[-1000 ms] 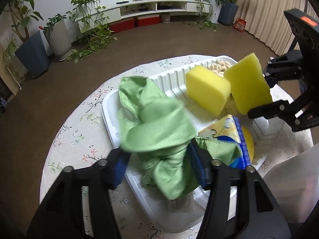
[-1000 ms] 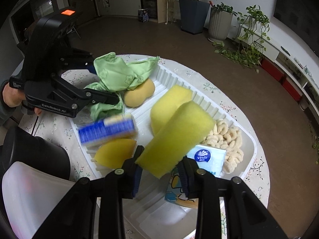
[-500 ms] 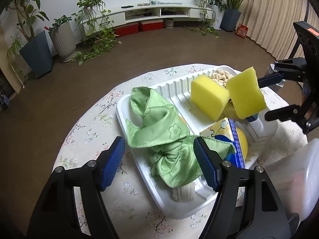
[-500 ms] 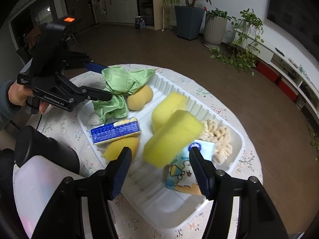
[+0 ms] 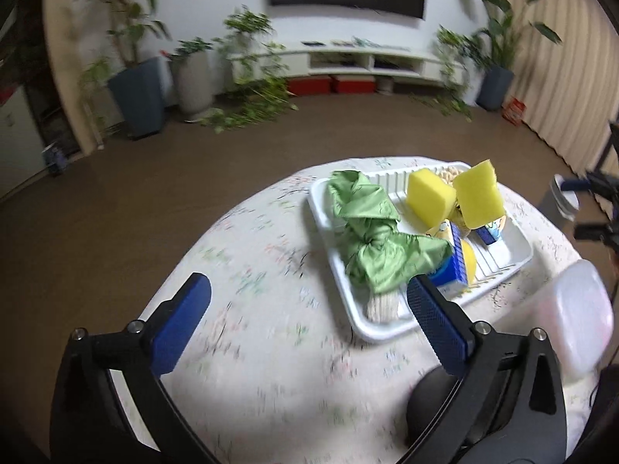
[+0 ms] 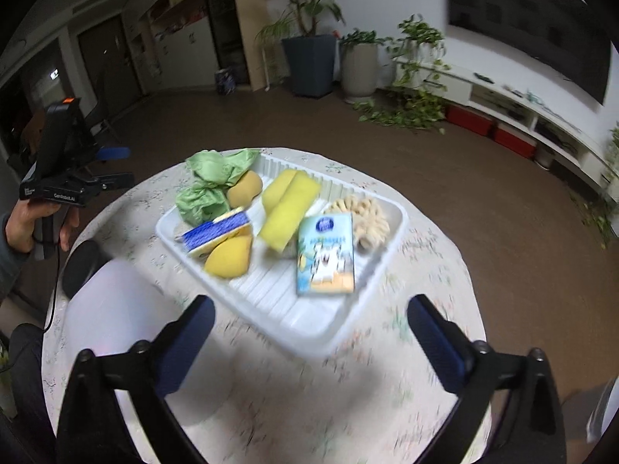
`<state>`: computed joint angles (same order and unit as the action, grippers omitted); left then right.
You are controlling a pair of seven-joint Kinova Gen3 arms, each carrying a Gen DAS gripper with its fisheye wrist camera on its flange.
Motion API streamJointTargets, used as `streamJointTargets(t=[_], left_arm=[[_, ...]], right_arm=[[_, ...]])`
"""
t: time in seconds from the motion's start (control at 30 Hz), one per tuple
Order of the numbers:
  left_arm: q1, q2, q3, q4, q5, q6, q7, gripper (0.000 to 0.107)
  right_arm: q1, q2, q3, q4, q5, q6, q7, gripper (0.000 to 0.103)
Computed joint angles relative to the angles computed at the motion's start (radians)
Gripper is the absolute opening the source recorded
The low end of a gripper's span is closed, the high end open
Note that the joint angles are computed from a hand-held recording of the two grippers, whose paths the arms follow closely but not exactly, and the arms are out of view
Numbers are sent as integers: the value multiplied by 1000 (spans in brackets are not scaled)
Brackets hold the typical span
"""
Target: Organize soft objects
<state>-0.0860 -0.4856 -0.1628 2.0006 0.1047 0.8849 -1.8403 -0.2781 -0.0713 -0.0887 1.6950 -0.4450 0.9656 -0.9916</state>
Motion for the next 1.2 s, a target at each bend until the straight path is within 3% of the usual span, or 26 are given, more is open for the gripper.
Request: streamJointTargets(t=[0.2,0.37,0.5,0.67,0.8,1.2], left_arm=[[-105,-222,122,39,-63,90,210,103],[-109,-412,242,48,-86,184,334,103],[-113,-519,329,26,-84,286,423,103],[-101,-587,404,-11,-34,421,522,103],[-110,-627,465,-45,-12,484,574,103],[-187,-675,558,-163,-16,592,612,103]], right_arm=[[147,-249,-199,171,163,-78,-215,103],[98,-434,-203,269,197,-74,-419,103],[102,-571,-256,313,198,-31,-581,103],[130,-711,-332,337,189,21,-773,103],[142,-781,-453,300,286,54,-915,103],[211,-889,-505,232,273,101,-942,103]])
